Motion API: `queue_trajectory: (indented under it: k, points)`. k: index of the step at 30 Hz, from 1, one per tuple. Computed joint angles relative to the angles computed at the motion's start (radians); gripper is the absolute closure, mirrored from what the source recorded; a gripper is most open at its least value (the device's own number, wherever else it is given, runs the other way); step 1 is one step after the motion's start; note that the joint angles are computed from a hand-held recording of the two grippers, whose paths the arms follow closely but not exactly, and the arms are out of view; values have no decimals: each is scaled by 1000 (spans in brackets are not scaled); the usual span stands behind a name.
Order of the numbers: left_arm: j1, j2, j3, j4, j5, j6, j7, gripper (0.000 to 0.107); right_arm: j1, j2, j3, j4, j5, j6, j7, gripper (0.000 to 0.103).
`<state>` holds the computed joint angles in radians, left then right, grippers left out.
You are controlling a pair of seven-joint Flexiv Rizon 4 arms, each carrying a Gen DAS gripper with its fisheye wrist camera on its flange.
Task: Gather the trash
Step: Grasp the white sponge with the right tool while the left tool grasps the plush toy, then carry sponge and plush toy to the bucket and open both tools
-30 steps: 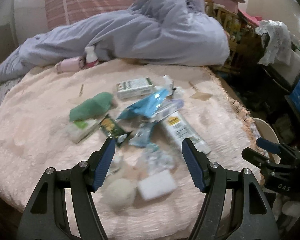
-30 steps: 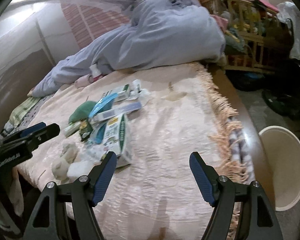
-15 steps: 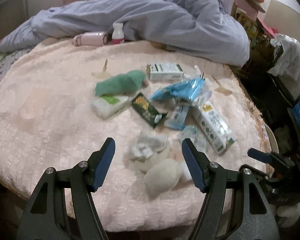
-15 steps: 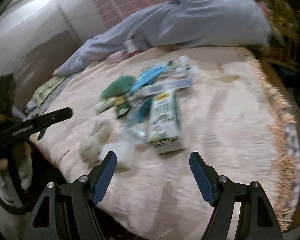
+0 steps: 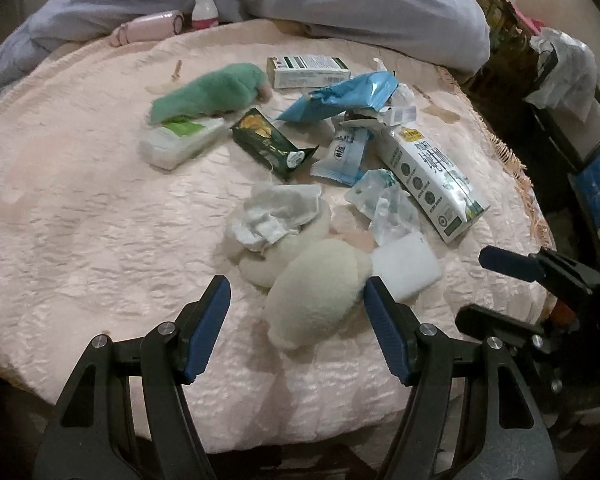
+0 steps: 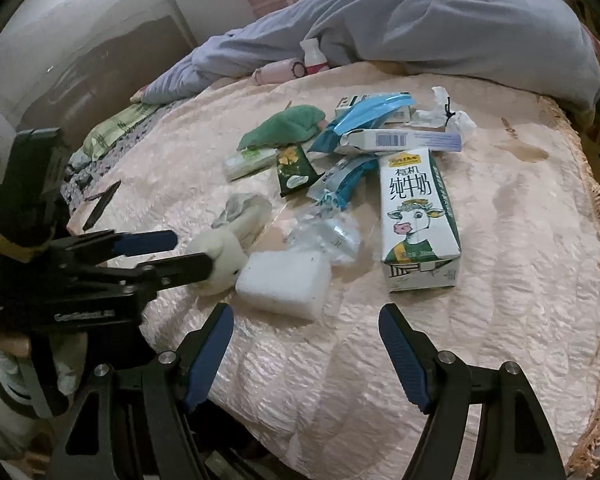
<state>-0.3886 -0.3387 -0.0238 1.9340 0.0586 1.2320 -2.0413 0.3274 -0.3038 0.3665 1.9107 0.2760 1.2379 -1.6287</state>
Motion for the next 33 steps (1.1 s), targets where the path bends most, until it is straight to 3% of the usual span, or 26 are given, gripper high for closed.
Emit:
queue_trajectory:
  k: [2,4,5,7,10,15,16,18,20,24,28,33]
  points:
    - [40,-8,-43,22,-63,39,54,40,2,-1,-3,-1,-4,-2,1,30]
    - [96,-5,-110,71,-156,114,146,66,-5,-9,4,-12,8,-9,-7,30]
    - [130,-2,-155,97,-217,143,202,72,-5,-14,6,-18,12,-11,-9,30]
    - [163,14,-193,138,-304,189,262,72,1,-26,5,-30,8,-19,-9,30]
    - [143,44,-156,168,-330,226,267,73,19,-46,2,-44,-13,-15,-3,30]
    - [148,85,-153,209,-382,279,287,73,66,-102,-12,-70,-75,16,38,30]
    - [146,89,-150,213,-386,286,288,73,82,-113,-24,-69,-99,31,59,33]
    - [183,100,-205,236,-442,320,331,73,140,-125,-88,-43,-190,70,143,53]
    - [213,110,-255,253,-495,347,375,73,97,-128,-46,-38,-180,100,142,58]
    - [207,108,-271,235,-526,359,402,73,17,-93,26,-19,-145,124,105,60]
    - [167,101,-251,189,-509,355,405,73,-88,-45,126,-14,-34,140,-3,60]
    - [99,63,-204,95,-449,322,376,73,-69,32,57,48,-12,182,6,60]
